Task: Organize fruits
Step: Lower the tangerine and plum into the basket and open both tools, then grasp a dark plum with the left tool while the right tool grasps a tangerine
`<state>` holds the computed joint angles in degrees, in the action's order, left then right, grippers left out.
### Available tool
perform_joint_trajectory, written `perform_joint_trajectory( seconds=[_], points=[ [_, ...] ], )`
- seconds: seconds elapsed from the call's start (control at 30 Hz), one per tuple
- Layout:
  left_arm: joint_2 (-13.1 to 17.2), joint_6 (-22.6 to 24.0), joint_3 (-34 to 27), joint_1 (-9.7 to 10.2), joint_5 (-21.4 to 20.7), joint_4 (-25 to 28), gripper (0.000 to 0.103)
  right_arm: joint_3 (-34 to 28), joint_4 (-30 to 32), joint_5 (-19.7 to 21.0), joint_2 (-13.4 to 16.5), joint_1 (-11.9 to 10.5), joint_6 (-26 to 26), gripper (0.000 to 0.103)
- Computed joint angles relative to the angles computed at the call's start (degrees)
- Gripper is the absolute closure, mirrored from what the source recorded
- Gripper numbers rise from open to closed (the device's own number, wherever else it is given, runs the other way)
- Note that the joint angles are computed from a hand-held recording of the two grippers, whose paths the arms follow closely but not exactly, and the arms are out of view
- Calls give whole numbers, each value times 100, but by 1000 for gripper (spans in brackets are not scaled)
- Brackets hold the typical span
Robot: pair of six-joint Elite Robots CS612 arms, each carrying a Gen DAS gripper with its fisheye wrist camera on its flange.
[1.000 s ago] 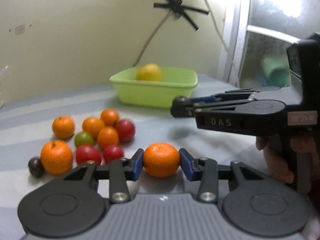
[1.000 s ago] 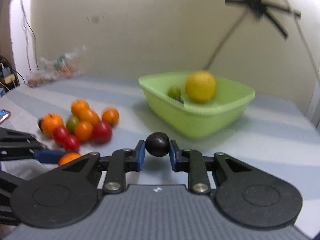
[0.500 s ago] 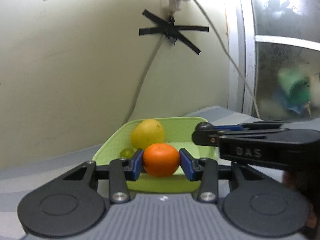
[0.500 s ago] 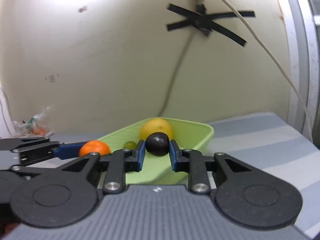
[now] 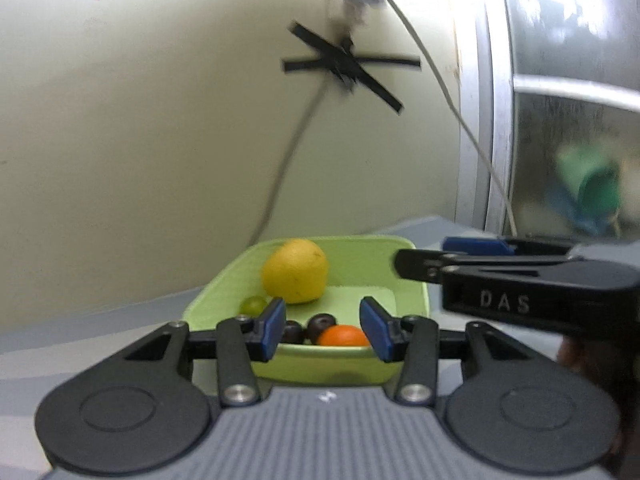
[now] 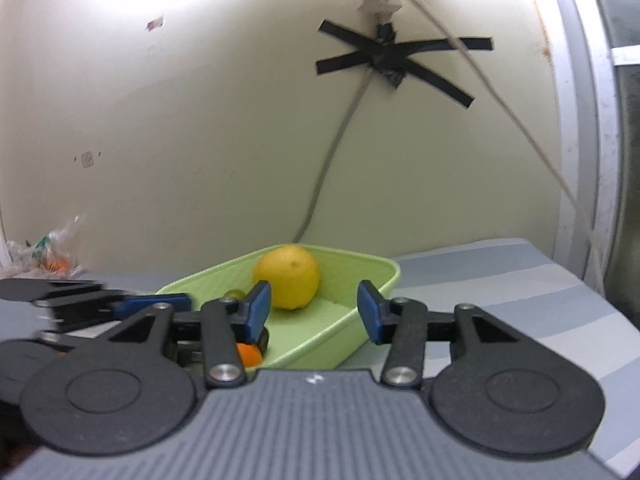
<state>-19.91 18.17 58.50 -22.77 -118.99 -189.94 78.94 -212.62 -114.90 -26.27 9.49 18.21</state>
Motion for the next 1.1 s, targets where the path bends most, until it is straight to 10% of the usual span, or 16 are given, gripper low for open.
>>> perform_joint_trajectory(
  seconds=[0.17, 0.37, 0.57, 0.8, 1.1],
  points=[
    [-210, -718, 399, 389, -62, -729, 61, 64, -193, -425, 3, 12, 409, 53],
    [-461, -1085, 1001, 802, 795, -1046, 63, 160, -374, -322, -19, 24, 655, 53],
    [-507, -1093, 1296, 975, 492, -836, 63, 276, -79, 744, -121, 92, 668, 53],
    [-419, -738, 1263, 907, -34, -584, 61, 213, 462, 1631, -158, 389, -378, 54],
    [-297, -1255, 1169, 1072, -209, -688, 61, -217, 994, 1539, -31, 665, -1747, 54]
  ],
)
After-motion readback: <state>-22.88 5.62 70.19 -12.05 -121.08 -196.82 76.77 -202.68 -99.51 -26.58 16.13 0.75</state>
